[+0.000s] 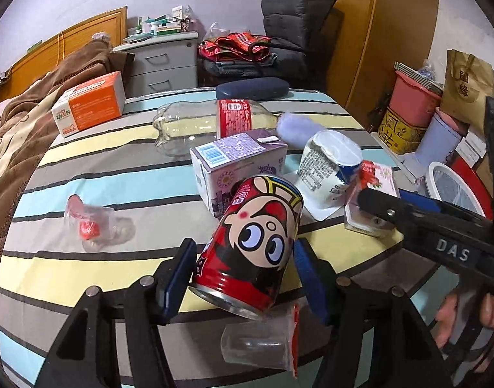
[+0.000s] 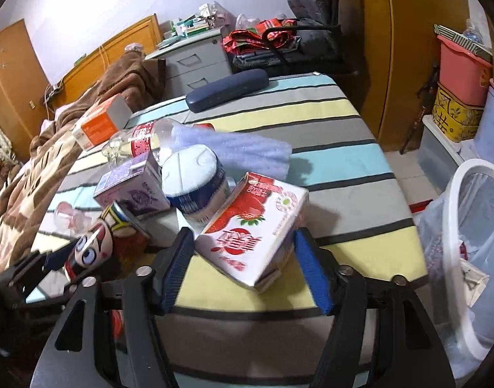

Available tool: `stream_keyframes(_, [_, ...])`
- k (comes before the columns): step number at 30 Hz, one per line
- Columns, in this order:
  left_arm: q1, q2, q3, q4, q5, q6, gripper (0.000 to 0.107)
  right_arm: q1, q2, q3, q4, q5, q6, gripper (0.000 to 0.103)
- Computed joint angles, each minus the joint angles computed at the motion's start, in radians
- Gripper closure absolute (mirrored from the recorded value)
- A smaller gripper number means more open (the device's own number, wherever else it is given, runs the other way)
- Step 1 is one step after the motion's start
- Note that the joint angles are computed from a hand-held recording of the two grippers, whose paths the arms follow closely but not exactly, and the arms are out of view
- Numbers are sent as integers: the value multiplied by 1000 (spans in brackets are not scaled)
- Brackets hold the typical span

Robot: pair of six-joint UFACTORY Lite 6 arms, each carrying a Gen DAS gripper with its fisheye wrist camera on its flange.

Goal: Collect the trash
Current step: 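Grasp the strawberry juice carton with the right tool while the left tool holds the red can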

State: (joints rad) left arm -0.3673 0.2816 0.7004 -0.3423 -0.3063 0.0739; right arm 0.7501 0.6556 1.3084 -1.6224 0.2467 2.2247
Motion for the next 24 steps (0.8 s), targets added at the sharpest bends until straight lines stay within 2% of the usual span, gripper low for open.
stream_keyframes(3, [-2, 7, 4, 0, -1, -3, 43, 0, 6, 11, 42, 17, -37, 30])
stream_keyframes(7, [1, 6, 4, 12, 0, -15, 43, 3, -54, -66, 49, 88, -41, 30])
stream_keyframes(12, [-5, 6, -1, -8, -8, -9, 43, -20, -123, -146, 89, 90, -23, 30])
stream_keyframes(17, [-9, 5, 0, -21, -8, -5, 43, -4, -62, -62, 122, 96, -24, 30])
stream_keyframes(21, [-9, 3, -5, -8, -11, -17, 43, 6, 18, 29, 225, 116, -119, 30])
stream_keyframes(24, [-8, 1, -6, 8, -9, -30, 43, 5, 28, 32, 253, 134, -141, 30])
